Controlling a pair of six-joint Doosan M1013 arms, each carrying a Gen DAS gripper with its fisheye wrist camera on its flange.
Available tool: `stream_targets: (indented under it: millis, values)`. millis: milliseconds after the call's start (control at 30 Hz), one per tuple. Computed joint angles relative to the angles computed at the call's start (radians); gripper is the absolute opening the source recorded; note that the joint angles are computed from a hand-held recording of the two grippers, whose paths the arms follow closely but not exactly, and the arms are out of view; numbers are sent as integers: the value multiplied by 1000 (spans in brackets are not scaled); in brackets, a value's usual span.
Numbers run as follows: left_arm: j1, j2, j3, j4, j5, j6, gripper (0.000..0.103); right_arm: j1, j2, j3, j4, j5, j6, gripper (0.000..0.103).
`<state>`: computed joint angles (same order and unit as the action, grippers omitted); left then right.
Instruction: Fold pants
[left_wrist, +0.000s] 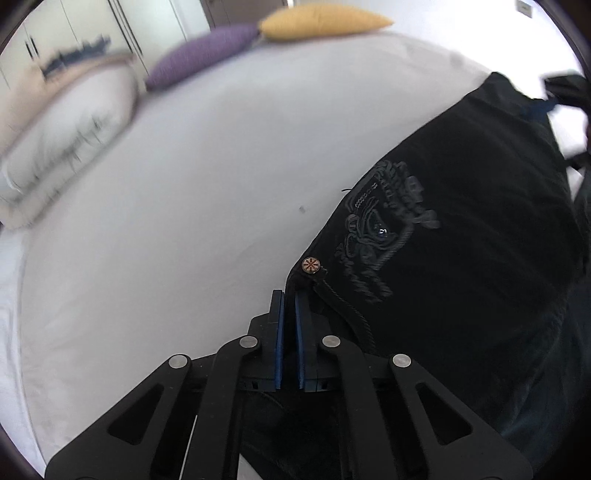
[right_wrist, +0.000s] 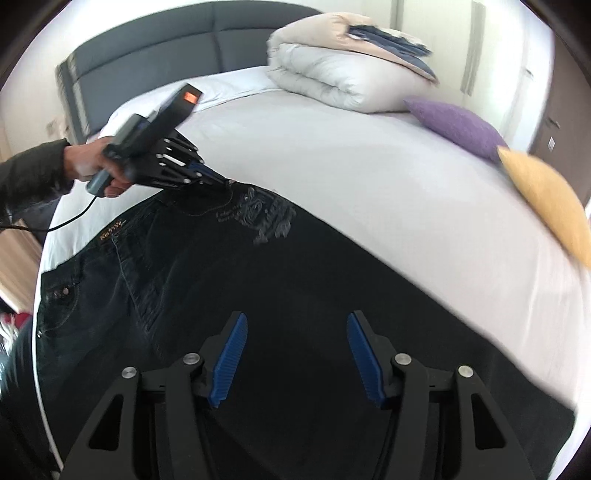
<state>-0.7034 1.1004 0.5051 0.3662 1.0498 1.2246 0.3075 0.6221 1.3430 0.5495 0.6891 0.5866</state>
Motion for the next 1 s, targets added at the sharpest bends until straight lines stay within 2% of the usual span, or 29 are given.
stream_targets:
  millis: [100, 167, 300, 367, 400, 533, 567, 600, 667, 833, 1000]
  values:
    - [-32, -82, 155, 105, -117, -92, 4, 18, 29, -60, -45, 11, 19, 58]
    - [-46, -111, 217, 151, -164, -140, 4, 33, 43, -85, -86, -9, 24, 58]
    - [-58, -153, 305, 215, -233, -219, 4, 65, 77, -135, -186, -17, 37, 58]
    - [-60, -156, 311, 223, -236, -224, 4, 86, 93, -156, -266, -13, 44, 56]
    - [-59, -166, 326, 224, -244, -225, 4, 93, 101, -167, -294, -2, 51, 49]
    - [-78, -197, 379, 256, -265, -273, 4, 108, 131, -219, -348, 39, 87, 34]
    - [-80, -198, 380, 258, -266, -279, 4, 109, 136, -231, -354, 48, 97, 23]
    - [-82, -203, 388, 261, -270, -291, 4, 111, 140, -239, -354, 58, 103, 13]
    - [-82, -205, 389, 270, -270, -304, 4, 108, 131, -230, -326, 66, 98, 8]
    - [-90, -228, 424, 291, -278, -358, 4, 108, 107, -195, -268, 87, 149, 6]
    - [-109, -271, 487, 334, -287, -435, 4, 108, 75, -129, -89, 129, 114, 5]
